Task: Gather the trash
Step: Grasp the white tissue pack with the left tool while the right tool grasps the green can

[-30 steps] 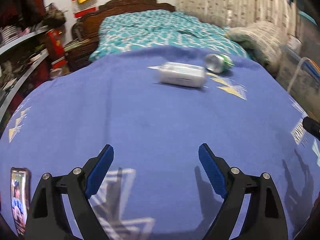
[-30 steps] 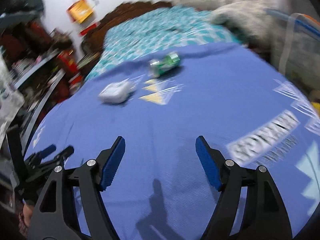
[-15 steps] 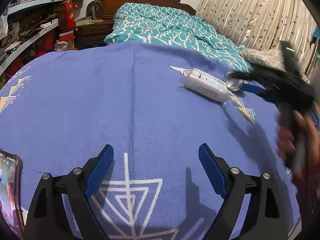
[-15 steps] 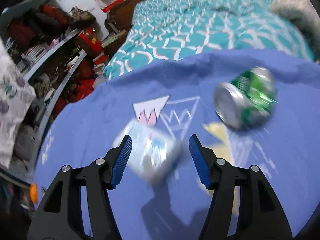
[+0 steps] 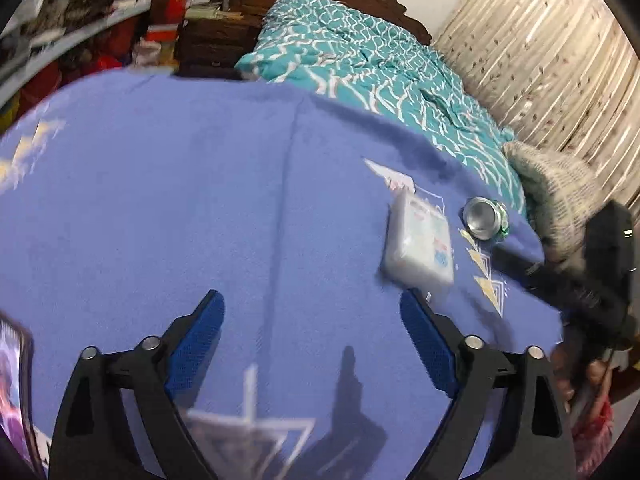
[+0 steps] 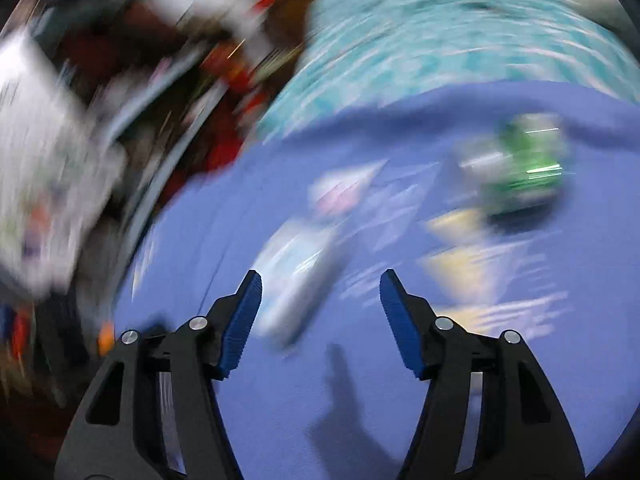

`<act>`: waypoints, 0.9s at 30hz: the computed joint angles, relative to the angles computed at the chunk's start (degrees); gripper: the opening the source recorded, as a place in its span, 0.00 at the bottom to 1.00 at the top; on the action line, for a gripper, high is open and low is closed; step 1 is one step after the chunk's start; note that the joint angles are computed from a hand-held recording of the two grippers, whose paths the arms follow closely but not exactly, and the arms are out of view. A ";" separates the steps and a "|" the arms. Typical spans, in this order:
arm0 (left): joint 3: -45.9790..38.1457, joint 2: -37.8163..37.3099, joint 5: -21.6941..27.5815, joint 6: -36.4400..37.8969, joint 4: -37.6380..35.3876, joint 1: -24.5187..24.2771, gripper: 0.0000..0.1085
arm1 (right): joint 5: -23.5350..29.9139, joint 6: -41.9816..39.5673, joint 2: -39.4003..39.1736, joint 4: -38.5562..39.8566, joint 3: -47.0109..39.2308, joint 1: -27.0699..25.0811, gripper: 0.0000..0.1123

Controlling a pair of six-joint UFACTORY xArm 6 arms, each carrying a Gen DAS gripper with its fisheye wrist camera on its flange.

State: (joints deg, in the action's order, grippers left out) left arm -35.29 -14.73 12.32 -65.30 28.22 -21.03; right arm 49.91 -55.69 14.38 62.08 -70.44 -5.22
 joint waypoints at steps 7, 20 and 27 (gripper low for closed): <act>-19.13 17.51 4.57 -1.21 5.76 -2.80 0.87 | 7.17 19.28 18.41 7.82 -17.30 -12.38 0.57; -31.98 29.92 12.87 5.15 1.20 -4.98 0.71 | 2.13 20.43 23.37 7.73 -20.19 -6.72 0.21; -24.53 24.37 8.70 8.32 1.57 -6.85 0.53 | 7.41 7.03 1.03 11.98 9.31 -13.30 0.20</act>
